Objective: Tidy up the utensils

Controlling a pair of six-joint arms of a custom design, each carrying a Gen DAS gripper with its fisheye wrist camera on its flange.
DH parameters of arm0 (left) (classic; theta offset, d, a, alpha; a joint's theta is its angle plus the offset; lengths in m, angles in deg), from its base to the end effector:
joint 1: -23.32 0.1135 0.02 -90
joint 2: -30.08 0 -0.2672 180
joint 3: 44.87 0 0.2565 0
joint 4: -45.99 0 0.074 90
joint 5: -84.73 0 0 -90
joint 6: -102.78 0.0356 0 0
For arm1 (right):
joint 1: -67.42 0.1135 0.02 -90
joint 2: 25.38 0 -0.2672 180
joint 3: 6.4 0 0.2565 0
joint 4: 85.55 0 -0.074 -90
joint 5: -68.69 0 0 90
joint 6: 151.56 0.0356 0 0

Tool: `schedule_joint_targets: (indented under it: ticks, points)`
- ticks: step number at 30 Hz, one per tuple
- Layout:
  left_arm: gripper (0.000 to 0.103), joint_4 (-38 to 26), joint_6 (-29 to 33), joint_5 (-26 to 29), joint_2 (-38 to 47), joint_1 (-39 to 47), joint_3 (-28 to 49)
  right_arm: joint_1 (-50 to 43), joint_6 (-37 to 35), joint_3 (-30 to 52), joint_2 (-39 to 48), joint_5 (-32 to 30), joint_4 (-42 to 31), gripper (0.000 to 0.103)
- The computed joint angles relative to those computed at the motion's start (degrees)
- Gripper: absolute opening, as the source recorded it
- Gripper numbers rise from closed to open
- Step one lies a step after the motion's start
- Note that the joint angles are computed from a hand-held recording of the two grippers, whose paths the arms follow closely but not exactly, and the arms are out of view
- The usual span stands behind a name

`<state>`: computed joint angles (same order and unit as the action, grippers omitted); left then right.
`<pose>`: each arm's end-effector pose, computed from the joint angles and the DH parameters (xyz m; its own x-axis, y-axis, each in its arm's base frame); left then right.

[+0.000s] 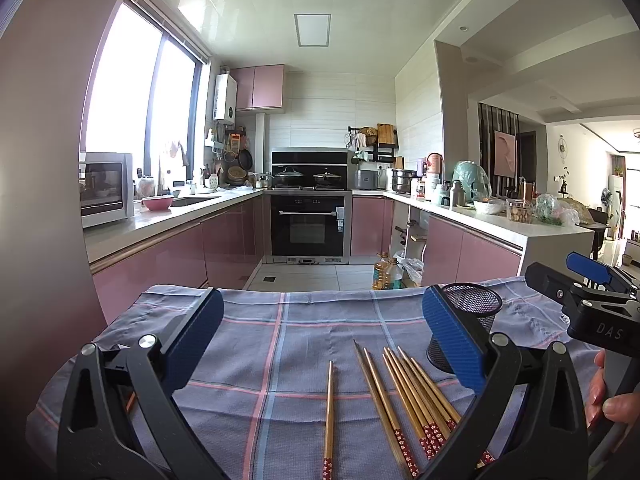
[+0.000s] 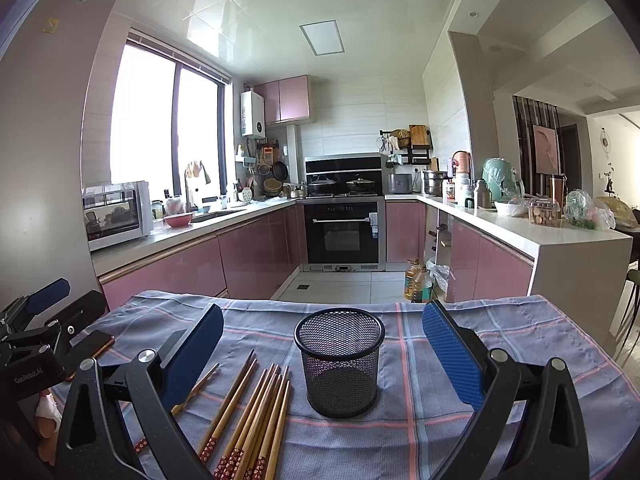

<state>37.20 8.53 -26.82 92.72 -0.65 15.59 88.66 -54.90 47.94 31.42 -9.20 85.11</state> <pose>0.2417 -0.0931 0.3207 -0.1770 0.0033 -0.9842 0.0353 0.9994 -0.0030 0.2231 0.0787 0.3038 -0.2082 0.0407 -0.9772 -0.1396 0.9877 0.0709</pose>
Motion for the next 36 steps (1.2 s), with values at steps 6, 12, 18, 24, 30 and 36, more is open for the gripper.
schedule_joint_targets:
  ticks: [6,12,18,24,30,36]
  points:
    - [0.098,0.2,0.0,-0.4,0.3,-0.4,0.1,0.0,0.1,0.0,0.0,0.0,-0.1,0.096]
    - [0.098,0.3,0.1,-0.7,0.3,-0.7,0.0,-0.3,0.3,0.0,-0.3,-0.4,-0.5,0.096]
    - [0.098,0.5,0.0,-1.0,0.4,-0.9,0.1,-0.3,0.4,0.0,-0.3,-0.3,-0.5,0.096]
    - [0.098,0.4,0.0,-0.9,0.3,-0.9,0.0,-0.4,0.4,0.0,0.1,-0.2,-0.1,0.096]
    - [0.098,0.3,0.0,-1.5,0.6,-1.6,0.2,-0.5,0.6,0.0,0.1,-0.3,-0.1,0.096]
    - [0.098,0.0,-0.1,-1.8,0.5,-2.0,0.4,-0.5,0.5,0.1,0.2,-0.3,-0.1,0.096]
